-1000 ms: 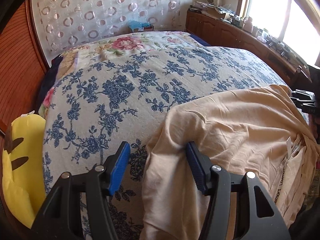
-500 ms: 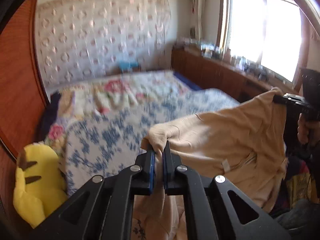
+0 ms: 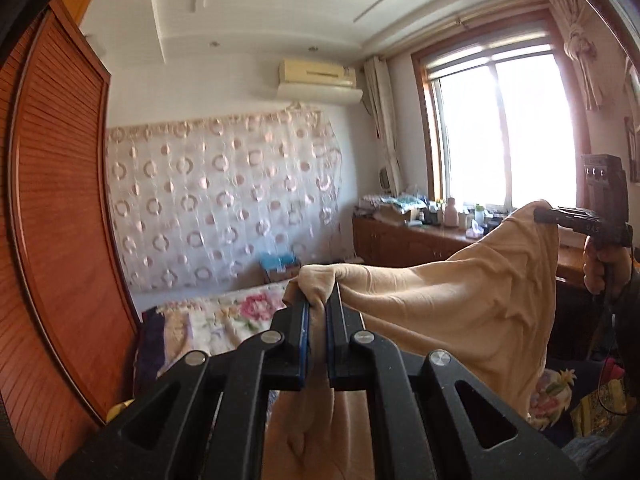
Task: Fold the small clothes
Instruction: 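Lift the folded shirt with both grippers and carry it over itself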
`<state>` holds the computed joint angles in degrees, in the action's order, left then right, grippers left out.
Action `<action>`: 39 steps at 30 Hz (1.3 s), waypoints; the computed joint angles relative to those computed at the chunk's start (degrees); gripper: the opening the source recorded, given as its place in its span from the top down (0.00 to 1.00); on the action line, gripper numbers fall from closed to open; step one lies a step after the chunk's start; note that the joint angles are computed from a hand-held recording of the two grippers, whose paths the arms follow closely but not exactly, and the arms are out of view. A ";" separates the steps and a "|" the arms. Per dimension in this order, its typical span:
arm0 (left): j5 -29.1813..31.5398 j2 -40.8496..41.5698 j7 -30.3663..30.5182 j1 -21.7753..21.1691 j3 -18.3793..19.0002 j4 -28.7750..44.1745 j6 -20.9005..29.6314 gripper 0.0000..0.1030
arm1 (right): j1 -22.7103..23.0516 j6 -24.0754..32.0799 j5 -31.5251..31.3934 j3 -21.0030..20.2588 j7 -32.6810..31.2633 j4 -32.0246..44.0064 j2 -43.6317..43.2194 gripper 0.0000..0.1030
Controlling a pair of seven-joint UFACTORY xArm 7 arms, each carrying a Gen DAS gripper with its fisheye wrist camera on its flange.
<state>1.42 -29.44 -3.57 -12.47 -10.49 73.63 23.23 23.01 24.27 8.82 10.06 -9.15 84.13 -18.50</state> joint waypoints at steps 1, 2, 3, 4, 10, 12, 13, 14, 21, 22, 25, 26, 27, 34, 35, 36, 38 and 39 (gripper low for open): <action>-0.09 -0.14 0.76 -0.37 0.59 0.83 0.17 0.96 | -0.17 0.23 -0.41 0.19 0.15 1.21 -0.02 0.94; 0.22 -0.22 0.43 0.23 0.37 1.17 -0.05 0.96 | -0.19 0.80 -0.76 0.29 -0.03 2.56 0.19 0.94; 0.18 -0.60 0.71 0.22 0.75 1.42 -0.12 0.96 | -0.54 1.11 -1.41 0.57 0.20 3.41 0.31 0.94; 0.28 -0.51 0.82 0.44 0.78 1.77 -0.09 0.96 | -1.12 1.62 -2.45 1.10 0.76 4.79 0.57 0.94; 0.82 0.73 -0.16 2.44 0.63 2.11 -0.88 0.96 | -2.13 3.30 -4.67 1.53 1.36 8.57 2.45 0.94; 1.01 0.22 -0.67 2.56 0.38 1.09 -1.61 0.96 | -2.18 3.24 -4.59 1.46 1.65 8.63 2.49 0.94; 1.16 0.06 -0.82 2.63 0.27 0.77 -1.87 0.96 | -2.12 2.88 -4.48 1.41 1.76 7.30 1.48 0.94; 1.52 -0.20 -1.33 2.93 -0.28 0.47 -2.07 0.96 | -2.13 2.79 -4.54 1.46 1.84 6.92 1.19 0.94; 2.67 -1.35 -2.63 3.29 -1.18 1.76 -2.09 0.96 | -1.56 3.31 -4.45 1.49 0.98 7.70 0.08 0.94; 3.01 -1.32 -2.82 3.67 -1.36 2.25 -2.06 0.96 | -1.81 3.17 -4.96 1.93 1.24 8.29 0.31 0.94; 3.75 -0.73 -3.45 4.63 -1.71 3.67 -1.73 0.96 | -2.18 3.37 -6.03 2.43 1.15 10.29 1.03 0.94; 3.77 -0.17 -3.52 4.69 -1.56 4.15 -1.80 0.96 | -2.24 3.50 -6.21 2.51 1.16 11.00 1.43 0.94; 3.57 0.63 -3.48 4.51 -1.29 4.69 -1.75 0.96 | -2.31 3.70 -6.43 2.57 1.13 11.70 1.95 0.94; 6.22 7.92 -6.24 6.52 -2.49 5.81 -2.68 0.96 | -2.99 6.94 -7.44 1.71 -0.04 18.17 10.36 0.94; 6.91 9.82 -6.78 6.75 -2.59 6.07 -3.16 0.96 | -3.14 7.55 -7.74 1.53 -0.06 19.22 12.04 0.94; 8.26 12.36 -7.95 7.48 -3.00 6.56 -3.73 0.96 | -3.39 8.40 -8.55 1.37 0.27 20.66 14.41 0.94; 13.20 17.66 -12.47 9.39 -4.48 8.52 -4.18 0.95 | -3.50 11.15 -11.42 0.88 1.21 25.55 20.73 0.94; 16.45 21.89 -14.98 10.09 -5.17 10.55 -4.05 0.95 | -3.19 12.56 -13.93 0.31 2.31 28.69 24.51 0.94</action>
